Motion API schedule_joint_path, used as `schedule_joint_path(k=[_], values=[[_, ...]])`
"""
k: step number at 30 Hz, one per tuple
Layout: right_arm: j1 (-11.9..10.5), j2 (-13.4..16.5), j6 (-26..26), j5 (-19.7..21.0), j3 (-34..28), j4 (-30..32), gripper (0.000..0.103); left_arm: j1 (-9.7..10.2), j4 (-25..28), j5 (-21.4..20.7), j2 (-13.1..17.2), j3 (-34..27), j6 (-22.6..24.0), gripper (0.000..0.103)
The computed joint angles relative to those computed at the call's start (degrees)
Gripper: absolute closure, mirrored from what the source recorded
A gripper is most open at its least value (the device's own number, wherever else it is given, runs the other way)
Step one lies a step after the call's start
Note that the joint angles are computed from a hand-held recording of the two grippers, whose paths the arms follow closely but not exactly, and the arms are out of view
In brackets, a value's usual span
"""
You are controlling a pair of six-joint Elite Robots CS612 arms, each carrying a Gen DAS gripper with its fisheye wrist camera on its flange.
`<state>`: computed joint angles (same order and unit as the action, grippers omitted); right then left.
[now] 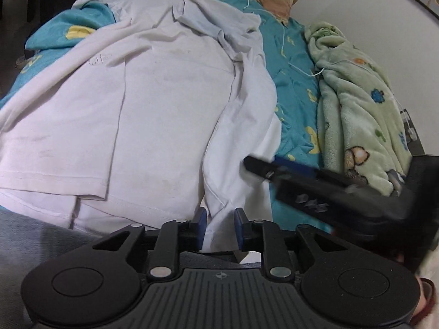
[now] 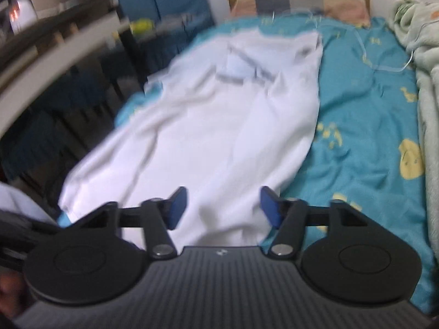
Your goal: Fold clothes
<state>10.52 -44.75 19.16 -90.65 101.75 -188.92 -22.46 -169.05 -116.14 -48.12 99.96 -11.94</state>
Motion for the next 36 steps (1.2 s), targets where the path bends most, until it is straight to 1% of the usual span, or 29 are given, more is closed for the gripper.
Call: schedule_joint_path(k=[1,3,5,7,9,12,14,16,17,19,22,24,26,27,29,31,32,34,35,36], values=[[0.1,0.2,0.0,0.0,-0.5,2.3,0.059,0.25,0.2,-0.5,-0.2,0.0,0.8,0.071],[0.1,0.6,0.4,0.2,-1.2,6.4,0.061,1.22,0.1,-1.1,-0.9,0.5,1.5,0.062],[0.0,0.7,1.2,0.3,-1.6,8.7,0.062,2.13,0.1,-2.2,-1.3,0.2,0.9,0.058],[-0.1,0.7,1.7,0.3,-1.8,9.4,0.062,3.55,-0.8,-3.0,-1.4,-0.4,-0.1,0.052],[0.0,0.5,1.9,-0.1,-1.8,9.5,0.062,4.48,-2.3,-2.6,-0.9,-2.0,-1.7,0.043],[0.1,0.4,2.5,-0.3,-1.5,7.8,0.062,5.69,-5.0,-1.0,1.2,-6.4,-6.0,0.037],[-0.1,0.4,3.7,0.2,-1.1,5.2,0.062,6.48,-6.3,-0.9,3.7,-10.6,-10.3,0.034],[-0.5,0.4,5.5,0.7,-0.7,2.0,0.062,7.19,-6.9,-0.3,6.8,-15.7,-15.0,0.034],[-0.6,0.5,6.3,0.7,-0.6,0.8,0.062,7.40,-6.4,0.5,8.3,-18.2,-17.2,0.034],[-0.8,0.7,7.1,0.4,-0.7,-1.0,0.062,8.12,-4.0,0.8,12.1,-24.3,-22.3,0.034],[-1.0,1.3,7.3,0.4,-1.3,-2.1,0.061,8.84,-2.1,1.3,17.6,-32.8,-30.8,0.034],[-1.4,1.9,7.9,1.7,-2.0,-2.5,0.061,8.95,-1.9,4.0,21.1,-37.8,-33.7,0.034],[-1.8,2.6,8.7,3.2,-2.8,-3.4,0.061,9.27,-1.4,6.4,24.7,-43.1,-37.6,0.034],[-1.9,2.9,8.8,3.8,-3.1,-4.0,0.061,9.41,-1.1,7.8,26.4,-45.5,-39.5,0.036],[-1.9,3.4,8.6,3.8,-3.7,-4.5,0.061,9.72,0.1,10.4,29.6,-50.2,-41.5,0.036],[-2.0,3.8,8.6,4.0,-4.2,-4.9,0.061,10.09,1.4,11.3,32.3,-54.3,-41.9,0.038],[-2.1,4.0,9.0,4.5,-4.4,-5.1,0.061,10.34,2.1,11.4,33.6,-56.4,-42.7,0.039],[-2.4,4.4,9.7,5.4,-4.9,-5.4,0.061,10.85,2.0,9.2,36.7,-60.8,-45.0,0.039],[-2.4,4.6,10.0,5.7,-5.2,-5.4,0.061,10.96,2.3,8.6,37.8,-62.6,-45.0,0.040],[-2.5,4.9,10.2,5.9,-5.6,-5.4,0.061,10.87,2.0,9.4,38.5,-63.6,-44.0,0.040]])
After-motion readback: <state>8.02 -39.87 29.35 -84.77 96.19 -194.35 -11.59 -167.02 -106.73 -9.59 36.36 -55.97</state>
